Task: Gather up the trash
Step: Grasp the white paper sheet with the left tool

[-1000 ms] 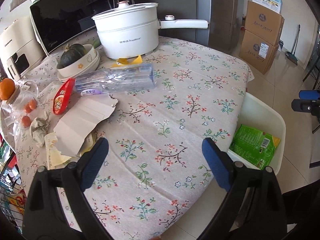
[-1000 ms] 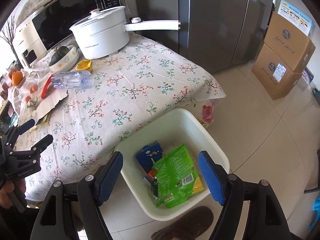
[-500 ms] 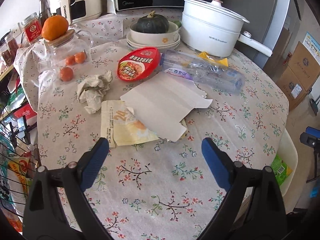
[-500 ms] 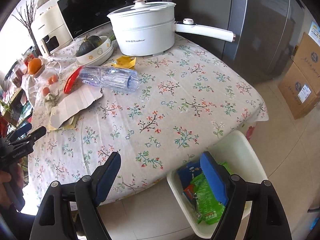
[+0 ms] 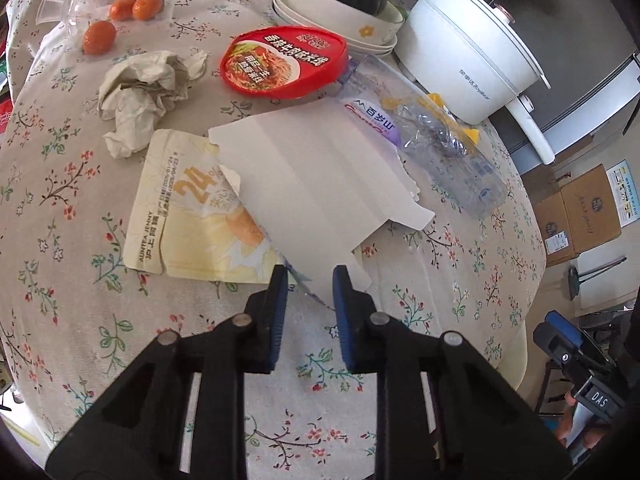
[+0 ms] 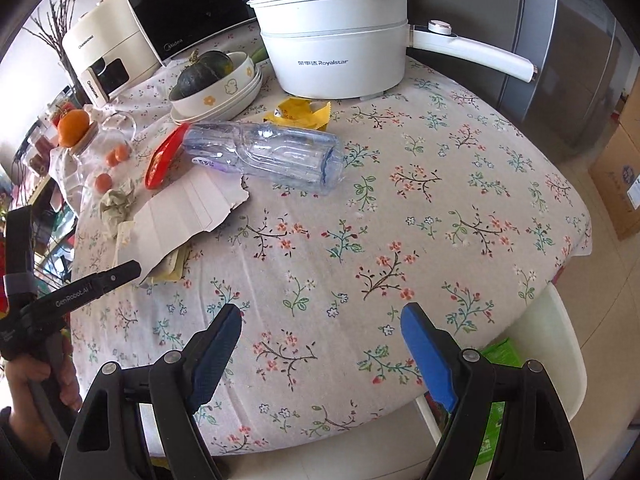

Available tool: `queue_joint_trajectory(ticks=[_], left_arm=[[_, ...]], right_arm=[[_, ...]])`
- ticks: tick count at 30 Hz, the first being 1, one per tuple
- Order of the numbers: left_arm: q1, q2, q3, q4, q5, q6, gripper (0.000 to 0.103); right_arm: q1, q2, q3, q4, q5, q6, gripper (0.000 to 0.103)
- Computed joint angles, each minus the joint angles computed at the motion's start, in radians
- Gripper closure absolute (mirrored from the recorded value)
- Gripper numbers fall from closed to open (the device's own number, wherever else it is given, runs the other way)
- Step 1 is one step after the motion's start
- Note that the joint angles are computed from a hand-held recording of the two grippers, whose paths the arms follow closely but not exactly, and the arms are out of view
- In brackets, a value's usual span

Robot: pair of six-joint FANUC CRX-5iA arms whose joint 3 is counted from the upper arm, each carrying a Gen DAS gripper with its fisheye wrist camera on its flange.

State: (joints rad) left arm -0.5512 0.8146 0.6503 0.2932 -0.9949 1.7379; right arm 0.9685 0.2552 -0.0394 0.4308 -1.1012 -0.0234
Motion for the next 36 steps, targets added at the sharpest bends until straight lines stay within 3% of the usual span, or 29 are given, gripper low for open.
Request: queue_joint_trajectory(ticks=[1, 3, 8, 16, 22, 29, 36], left_arm=[[-0.005, 0.007, 0.017, -0.014, -0.01, 0.01, 0.084], [-0.009, 0.008, 0.027, -0.021, -0.013, 0.005, 0.096], [-0.016, -0.045, -0.027, -0.014, 0.042, -0.06, 0.096], [0.003, -0.251, -0.279, 0.021, 0.262, -0.214, 0.102], [0.035, -0.378, -0.435, 0.011, 0.387, -0.248, 0.102], [0.094, -0.453, -0.529, -0.021, 0.42, -0.223, 0.102], [0.139, -0.496, -0.55, -0.178, 0.388, -0.1, 0.102]], right_arm=[[-0.001, 0.003, 0.003, -0.001, -0.005, 0.002, 0.02], [-0.001, 0.004, 0.003, -0.001, -0.014, 0.0, 0.02], [0.0, -0.021, -0.027, 0.005, -0.025, -0.025, 0.02], [0.01, -0.052, -0.061, 0.019, -0.036, -0.061, 0.02], [0.012, -0.02, -0.031, 0.014, -0.016, -0.045, 0.02], [0.002, 0.071, 0.062, -0.007, 0.05, 0.006, 0.02], [-0.024, 0.178, 0.174, -0.035, 0.147, 0.054, 0.02]])
